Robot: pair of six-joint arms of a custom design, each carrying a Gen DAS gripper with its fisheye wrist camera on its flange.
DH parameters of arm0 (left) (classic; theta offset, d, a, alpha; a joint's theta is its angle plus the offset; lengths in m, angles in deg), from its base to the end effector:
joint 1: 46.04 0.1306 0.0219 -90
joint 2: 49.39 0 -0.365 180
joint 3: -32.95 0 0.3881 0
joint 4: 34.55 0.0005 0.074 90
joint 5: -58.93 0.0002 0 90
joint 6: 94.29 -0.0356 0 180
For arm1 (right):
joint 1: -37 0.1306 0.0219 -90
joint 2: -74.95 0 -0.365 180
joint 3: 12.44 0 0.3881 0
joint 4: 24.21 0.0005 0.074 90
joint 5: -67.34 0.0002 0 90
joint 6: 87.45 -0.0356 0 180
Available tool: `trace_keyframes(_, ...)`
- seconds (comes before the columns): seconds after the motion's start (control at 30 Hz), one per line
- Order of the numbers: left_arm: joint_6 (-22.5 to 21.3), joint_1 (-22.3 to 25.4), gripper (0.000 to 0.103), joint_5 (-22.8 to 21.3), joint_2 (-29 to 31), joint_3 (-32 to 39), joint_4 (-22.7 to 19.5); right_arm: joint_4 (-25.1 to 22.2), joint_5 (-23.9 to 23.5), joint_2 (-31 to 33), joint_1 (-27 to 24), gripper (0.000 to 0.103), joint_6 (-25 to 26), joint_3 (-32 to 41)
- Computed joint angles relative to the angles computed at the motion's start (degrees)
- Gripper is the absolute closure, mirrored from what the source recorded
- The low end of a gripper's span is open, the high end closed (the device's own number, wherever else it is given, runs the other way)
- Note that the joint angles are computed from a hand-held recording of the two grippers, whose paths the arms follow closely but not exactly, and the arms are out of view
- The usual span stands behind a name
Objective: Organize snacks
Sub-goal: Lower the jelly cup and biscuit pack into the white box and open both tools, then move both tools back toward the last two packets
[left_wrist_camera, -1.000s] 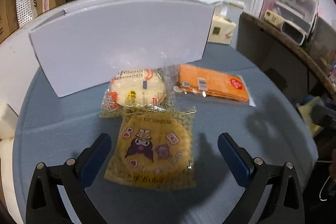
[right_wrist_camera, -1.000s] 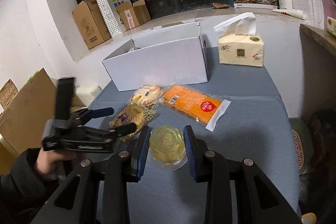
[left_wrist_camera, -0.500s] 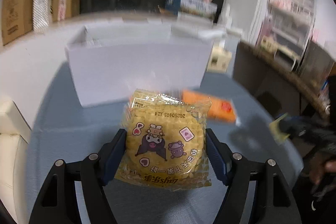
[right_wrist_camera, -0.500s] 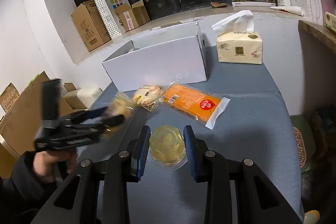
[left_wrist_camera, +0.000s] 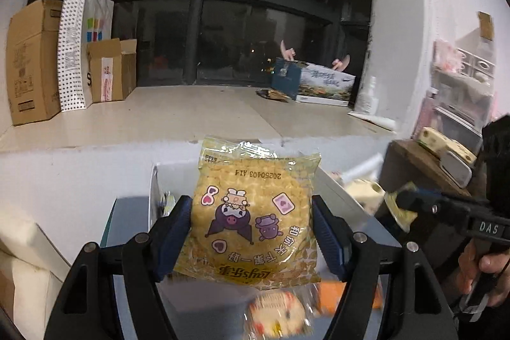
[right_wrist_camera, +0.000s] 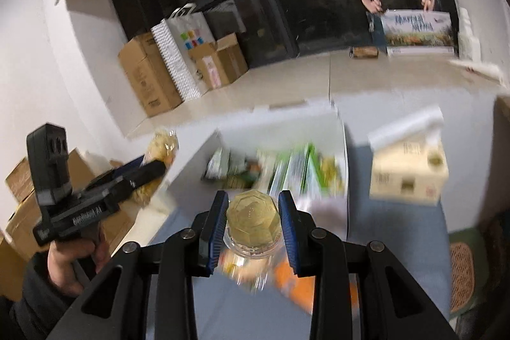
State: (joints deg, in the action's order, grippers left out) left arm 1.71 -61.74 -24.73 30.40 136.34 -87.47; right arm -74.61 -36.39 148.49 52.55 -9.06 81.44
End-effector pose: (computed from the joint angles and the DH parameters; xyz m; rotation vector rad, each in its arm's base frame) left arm 0.3917 -0.1147 0.5915 0.2450 2.0832 -0.3450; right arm 0.3604 0.1085 0.5610 -0.2199 2.1129 0.5349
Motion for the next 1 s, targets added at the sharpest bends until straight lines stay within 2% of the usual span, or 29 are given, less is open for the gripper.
trace_keyframes(0.07,0.51,0.85,0.025,0.92,4.09,3.92,-0.95,0.50,1.26,4.07,-0.18,0.068,0.52,4.11)
trace_keyframes(0.13,1.16,1.58,0.023,2.05,7.92,7.84,-3.07,0.23,0.55,8.59,-0.95,0.067,-0.42,8.53)
trace_keyframes(0.17,1.89,1.70,0.011,1.41,9.86,9.90,-4.84,-0.01,-0.68,10.50,-1.46,0.065,-0.86,10.30)
trace_keyframes(0.2,2.61,1.73,0.000,0.74,11.34,11.52,-6.30,-0.31,-1.91,12.29,-1.96,0.058,-0.96,11.92)
trace_keyframes(0.23,3.18,1.81,0.000,0.39,12.18,12.26,-6.88,-2.32,-0.88,14.37,-2.02,0.021,-0.92,14.30)
trace_keyframes(0.27,3.40,1.83,0.000,-0.06,12.52,12.42,-6.90,-1.74,1.38,14.32,-1.69,0.000,-1.57,14.10)
trace_keyframes(0.3,3.27,1.78,0.000,-0.33,12.20,11.69,-6.47,1.72,2.25,12.89,-1.75,0.000,-2.92,11.87)
trace_keyframes(0.37,2.07,1.19,0.000,-1.22,10.61,8.96,-5.00,3.88,-0.84,11.67,-2.36,0.000,-3.85,9.82)
trace_keyframes(0.43,1.16,0.75,0.000,-2.54,9.89,7.60,-4.69,0.76,-0.02,12.12,-1.92,0.000,-2.07,10.40)
trace_keyframes(0.53,1.67,0.87,0.000,-1.80,8.90,6.33,-4.76,0.10,2.33,11.93,-1.10,0.000,0.21,9.72)
trace_keyframes(0.7,0.55,0.48,0.000,-1.52,5.23,3.71,-4.03,1.24,-0.92,9.28,-1.52,0.000,0.30,6.99)
trace_keyframes(0.8,-0.54,-0.67,0.000,-2.14,-0.09,-1.01,-1.87,2.09,0.58,6.14,-0.45,0.000,2.02,4.35)
trace_keyframes(0.87,-1.77,-1.73,0.000,-2.23,-4.35,-4.82,-0.78,4.30,0.28,2.18,0.55,0.000,2.95,0.54)
trace_keyframes(1.0,-1.24,-4.15,0.000,-2.27,-12.54,-11.54,-0.14,7.16,1.29,-6.56,3.13,0.000,2.91,-7.88)
